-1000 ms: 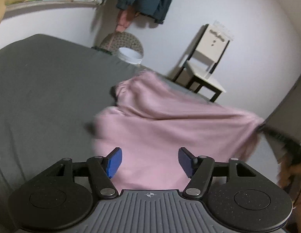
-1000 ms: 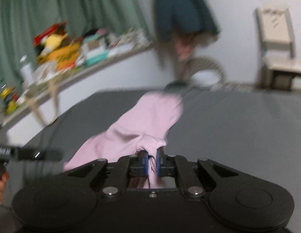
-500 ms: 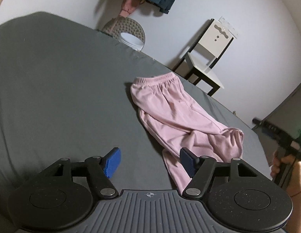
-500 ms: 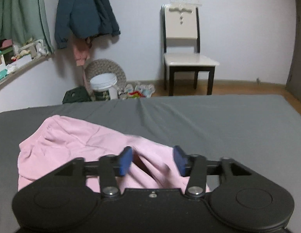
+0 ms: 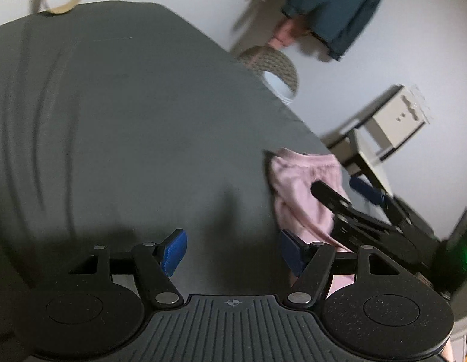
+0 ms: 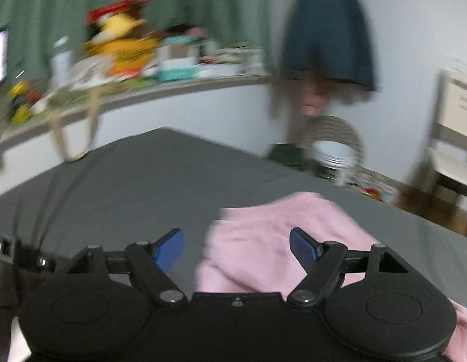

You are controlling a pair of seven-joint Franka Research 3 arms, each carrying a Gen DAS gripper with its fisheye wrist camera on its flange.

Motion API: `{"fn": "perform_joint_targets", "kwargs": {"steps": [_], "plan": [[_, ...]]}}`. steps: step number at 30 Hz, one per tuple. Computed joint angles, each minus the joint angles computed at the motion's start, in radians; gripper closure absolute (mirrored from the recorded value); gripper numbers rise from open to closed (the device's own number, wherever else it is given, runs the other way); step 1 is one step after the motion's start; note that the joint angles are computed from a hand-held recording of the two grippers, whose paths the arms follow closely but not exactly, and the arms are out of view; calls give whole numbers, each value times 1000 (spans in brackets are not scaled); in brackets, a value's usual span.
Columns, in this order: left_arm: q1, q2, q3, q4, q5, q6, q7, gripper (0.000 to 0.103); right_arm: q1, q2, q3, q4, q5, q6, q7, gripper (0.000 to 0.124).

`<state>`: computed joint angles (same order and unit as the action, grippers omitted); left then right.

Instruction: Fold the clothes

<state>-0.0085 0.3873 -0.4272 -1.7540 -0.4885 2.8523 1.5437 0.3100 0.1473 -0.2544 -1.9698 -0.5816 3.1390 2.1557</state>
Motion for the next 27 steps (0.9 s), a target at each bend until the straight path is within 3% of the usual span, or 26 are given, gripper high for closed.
{"fn": "perform_joint_targets", "kwargs": {"steps": [1, 5, 7, 13, 15, 19, 20, 21, 27], "plan": [[3, 4, 0, 1, -2, 2, 0, 35, -41, 37, 52, 36, 40, 0, -81, 48], [22, 19, -18, -2, -5, 28, 42, 35, -85, 169, 118, 185, 111, -23, -332, 48], [28, 25, -24, -2, 6, 37, 68, 35, -151, 207, 202, 240, 174, -51, -471, 48], [85, 16, -80, -9, -27, 42, 196, 35, -351, 359, 459, 511, 422, -294, -907, 54], [88, 15, -80, -4, -39, 30, 218, 35, -363, 403, 477, 599, 486, -404, -969, 59], [88, 10, -72, 3, -75, 7, 243, 35, -336, 483, 441, 757, 561, -589, -993, 107], [89, 6, -70, 0, -86, 7, 252, 35, -323, 484, 421, 758, 568, -594, -986, 118], [84, 4, -64, 0, -92, 6, 255, 35, -321, 477, 415, 741, 587, -583, -996, 121], [61, 4, -45, 11, -128, -6, 254, 35, -413, 310, 519, 467, 881, -391, -1198, 123]]}}
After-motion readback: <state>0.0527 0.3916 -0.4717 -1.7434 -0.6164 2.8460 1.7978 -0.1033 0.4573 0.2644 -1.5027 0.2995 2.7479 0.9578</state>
